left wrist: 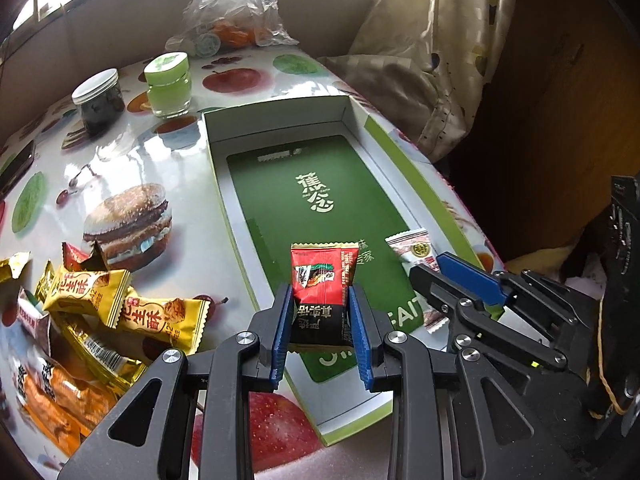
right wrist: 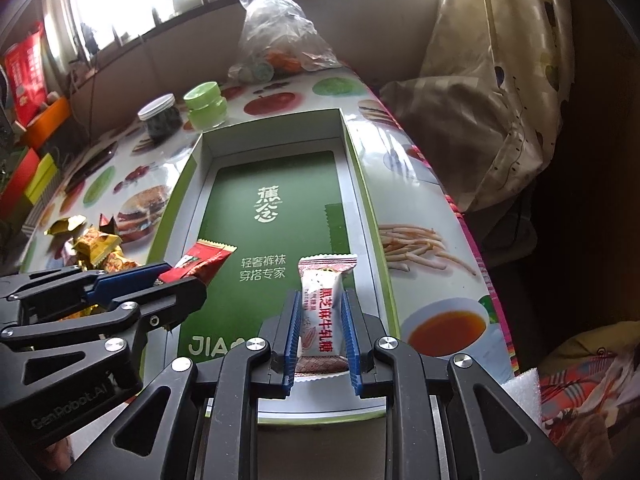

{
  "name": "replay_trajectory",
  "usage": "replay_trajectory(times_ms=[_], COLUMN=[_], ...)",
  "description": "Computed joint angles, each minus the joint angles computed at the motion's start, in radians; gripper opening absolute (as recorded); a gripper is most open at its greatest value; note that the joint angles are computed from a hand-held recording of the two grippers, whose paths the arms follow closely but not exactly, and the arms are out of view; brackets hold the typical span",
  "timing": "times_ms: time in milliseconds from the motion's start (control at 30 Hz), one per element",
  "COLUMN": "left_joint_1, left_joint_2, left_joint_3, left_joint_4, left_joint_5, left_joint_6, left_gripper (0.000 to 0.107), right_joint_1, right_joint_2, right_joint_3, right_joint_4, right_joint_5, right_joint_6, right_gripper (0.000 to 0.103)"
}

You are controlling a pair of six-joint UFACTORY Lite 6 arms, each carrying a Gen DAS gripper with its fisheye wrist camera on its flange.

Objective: Organize snacks
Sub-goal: 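Carry both candies to the green box with both grippers, then release both candies into the green box and open both grippers, then move both grippers to the orange konjac pouches on the table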

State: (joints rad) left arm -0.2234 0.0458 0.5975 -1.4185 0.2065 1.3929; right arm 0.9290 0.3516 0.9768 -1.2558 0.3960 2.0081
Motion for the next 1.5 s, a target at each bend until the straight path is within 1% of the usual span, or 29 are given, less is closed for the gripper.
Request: replay_trajectory(times_ms=[100,200,333,400,533,667,733,800,900,1067,1167,1267,1333,1433,1500], left_joint_1=[0.002,0.001,0.003,0.001,0.002,0.033,0.059,0.105,0.171,0.364,0.542,0.717,0.847,1.023,1.107], left_joint_2=[0.003,0.004,0.004,-0.004,-0.035,-0.125,-0.187,-0.262,-0.346,-0.468,-0.514,-0.506,-0.497,-0.401,-0.343], left_joint_3=[-0.002,-0.003,-0.004,-0.01,-0.032,-0.08,-0.114,-0.155,-0.202,-0.27,-0.303,-0.31,-0.318,-0.288,-0.267], left_joint_4=[-0.039,-0.055,-0.051,-0.056,-0.035,0.006,0.027,0.072,0.153,0.273,0.316,0.317,0.304,0.29,0.273], left_joint_5=[0.011,0.012,0.023,0.023,0.014,0.034,0.047,0.07,0.081,0.16,0.236,0.297,0.334,0.376,0.381], left_joint_6=[0.041,0.06,0.058,0.06,0.027,-0.016,-0.034,-0.073,-0.145,-0.195,-0.151,-0.056,0.043,0.162,0.235], left_gripper=[0.029,0.03,0.032,0.036,0.036,0.037,0.04,0.046,0.048,0.048,0.049,0.049,0.049,0.049,0.049], right_joint_1=[0.003,0.009,0.02,0.026,0.029,0.036,0.046,0.055,0.076,0.12,0.147,0.172,0.187,0.208,0.221], right_joint_2=[-0.004,-0.018,-0.053,-0.069,-0.098,-0.112,-0.123,-0.131,-0.129,-0.069,-0.019,0.058,0.114,0.202,0.271], right_joint_3=[-0.002,-0.009,-0.037,-0.046,-0.067,-0.074,-0.078,-0.074,-0.049,0.05,0.12,0.217,0.286,0.398,0.492], right_joint_4=[0.002,0.019,0.009,0.018,0.013,0.003,-0.01,-0.03,-0.044,-0.045,-0.05,-0.035,0.003,0.099,0.184], right_joint_5=[0.004,0.02,0.037,0.052,0.057,0.054,0.058,0.055,0.059,0.045,0.033,0.01,-0.002,-0.012,-0.008], right_joint_6=[-0.002,-0.007,0.025,0.021,0.033,0.051,0.072,0.09,0.086,0.045,0.024,-0.02,-0.076,-0.198,-0.306], right_gripper=[0.019,0.022,0.026,0.026,0.027,0.03,0.032,0.034,0.037,0.04,0.041,0.042,0.042,0.042,0.042])
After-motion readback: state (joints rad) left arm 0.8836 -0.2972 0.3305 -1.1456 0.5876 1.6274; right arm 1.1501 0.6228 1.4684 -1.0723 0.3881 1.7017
